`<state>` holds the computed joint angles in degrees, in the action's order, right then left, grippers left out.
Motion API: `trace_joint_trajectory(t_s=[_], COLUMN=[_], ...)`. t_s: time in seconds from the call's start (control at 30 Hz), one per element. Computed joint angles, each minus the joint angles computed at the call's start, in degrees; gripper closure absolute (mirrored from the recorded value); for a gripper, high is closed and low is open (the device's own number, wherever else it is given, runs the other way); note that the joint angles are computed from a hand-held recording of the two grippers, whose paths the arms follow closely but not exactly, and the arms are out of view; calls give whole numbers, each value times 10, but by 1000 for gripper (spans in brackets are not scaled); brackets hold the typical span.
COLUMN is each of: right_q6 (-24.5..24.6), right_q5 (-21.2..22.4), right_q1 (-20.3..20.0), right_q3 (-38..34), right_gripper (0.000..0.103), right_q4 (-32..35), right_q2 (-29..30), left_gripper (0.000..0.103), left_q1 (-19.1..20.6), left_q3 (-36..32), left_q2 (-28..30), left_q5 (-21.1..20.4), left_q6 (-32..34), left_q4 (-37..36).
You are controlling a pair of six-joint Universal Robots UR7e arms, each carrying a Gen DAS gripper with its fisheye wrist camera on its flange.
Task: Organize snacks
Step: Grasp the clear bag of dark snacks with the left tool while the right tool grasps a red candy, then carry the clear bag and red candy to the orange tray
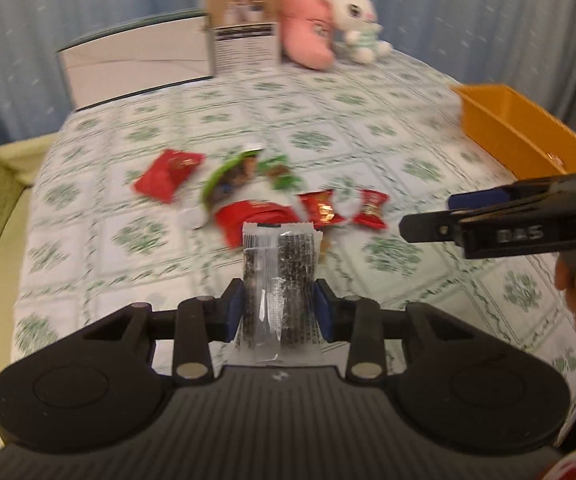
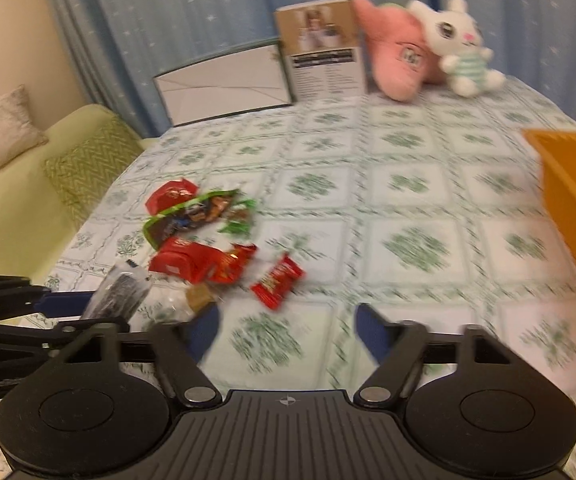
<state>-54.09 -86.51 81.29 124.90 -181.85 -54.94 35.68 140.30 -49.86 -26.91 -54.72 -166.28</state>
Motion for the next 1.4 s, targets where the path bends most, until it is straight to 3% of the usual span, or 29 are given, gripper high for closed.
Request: trace_joint_trajectory(t_s=[0.17,0.37,0.43,0.57,1.0,1.4], right_q6=[0,-13,-27,-48,-45,-32], right_q5=[-1,-8,-12,-23,14,36], right_q1=[7,13,17,20,-5,-52], right_q3=[-25,-39,-38,-29,44,70], right_gripper=[52,65,77,80,81,81], right_q4=[-44,-88,-105,-113,-83,0], right_q2=[54,94,101,98,-32,-191], left_gripper=[70,70,70,70,69,69], left_q1=[-10,-9,-7,-8,-54,-92], left_q3=[19,26,26,25,-26,-134], left_q2=[-9,-4,-2,-5,-30,34], left_q5=[14,16,14,13,4,-13], left_q6=[-56,-59,-57,-62,-133,-98], left_q4=[-3,-32,-38,-27,145,165])
